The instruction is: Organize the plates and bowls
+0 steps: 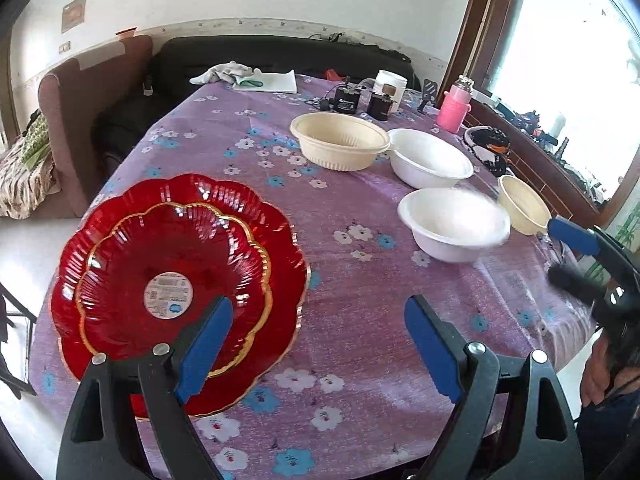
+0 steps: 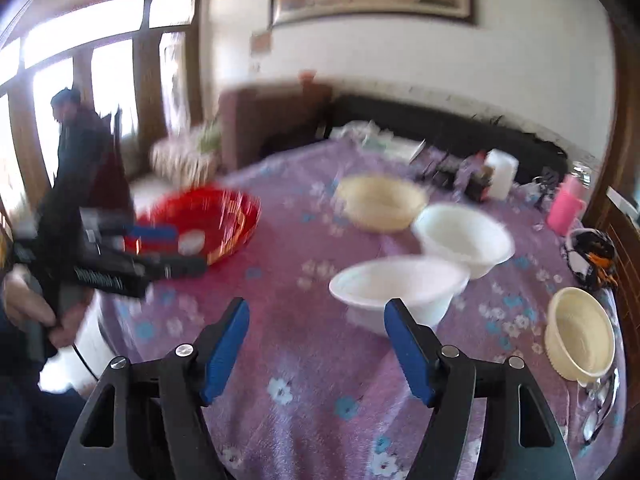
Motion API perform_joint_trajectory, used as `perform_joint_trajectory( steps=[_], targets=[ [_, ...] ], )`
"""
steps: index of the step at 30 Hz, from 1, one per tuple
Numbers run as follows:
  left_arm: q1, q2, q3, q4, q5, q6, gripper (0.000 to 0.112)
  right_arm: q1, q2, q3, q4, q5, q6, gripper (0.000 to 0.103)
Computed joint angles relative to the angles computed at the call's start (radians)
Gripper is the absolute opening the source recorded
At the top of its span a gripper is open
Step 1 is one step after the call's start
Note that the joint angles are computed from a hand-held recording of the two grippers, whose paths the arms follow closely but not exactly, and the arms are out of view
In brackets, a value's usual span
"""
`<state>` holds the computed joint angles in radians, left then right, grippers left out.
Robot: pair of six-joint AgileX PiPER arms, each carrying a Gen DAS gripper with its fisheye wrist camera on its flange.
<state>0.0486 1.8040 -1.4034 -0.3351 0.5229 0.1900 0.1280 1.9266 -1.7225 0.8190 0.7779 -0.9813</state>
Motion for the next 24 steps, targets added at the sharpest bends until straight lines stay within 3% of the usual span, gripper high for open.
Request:
perform_joint_trajectory(
  steps=[3, 6, 8, 10, 12, 15, 18, 23, 24],
  targets=[
    [-0.003, 0.036, -0.051, -0.084, 0.043, 0.052, 0.087, -0.052, 0.009, 0.008, 0.035, -0.059, 0.098, 0.074],
    [-0.023, 0.075, -0.11, -0.133, 0.068, 0.075, 0.084, -0.109, 0.083, -0.065, 0.013, -0.057, 0.301, 0.074],
    [-0.051, 0.118, -0.178, -0.104, 0.086, 0.034, 0.075, -0.154, 0.135, -0.096, 0.042, -0.053, 0.406, 0.064],
    [-0.076, 0.169, -0.252, -0.074, 0.116, -0.013, 0.058, -0.181, 0.223, -0.188, 0.033, -0.017, 0.517, 0.05],
    [-0.097, 0.237, -0.348, -0.066, 0.162, -0.038, 0.049, -0.208, 0.277, -0.238, 0.063, 0.03, 0.558, 0.038],
    [-0.117, 0.34, -0.493, -0.045, 0.223, -0.097, 0.04, -0.217, 0.319, -0.268, 0.11, 0.08, 0.566, 0.036],
    [-0.113, 0.422, -0.613, -0.063, 0.268, -0.132, 0.04, -0.205, 0.304, -0.24, 0.142, 0.079, 0.515, 0.036],
    [-0.133, 0.594, -0.893, 0.017, 0.385, -0.222, 0.035, -0.171, 0.348, -0.319, 0.056, 0.101, 0.592, 0.036],
    [-0.136, 0.614, -0.922, 0.02, 0.4, -0.224, 0.031, -0.167, 0.353, -0.322, 0.045, 0.107, 0.604, 0.029]
  ],
)
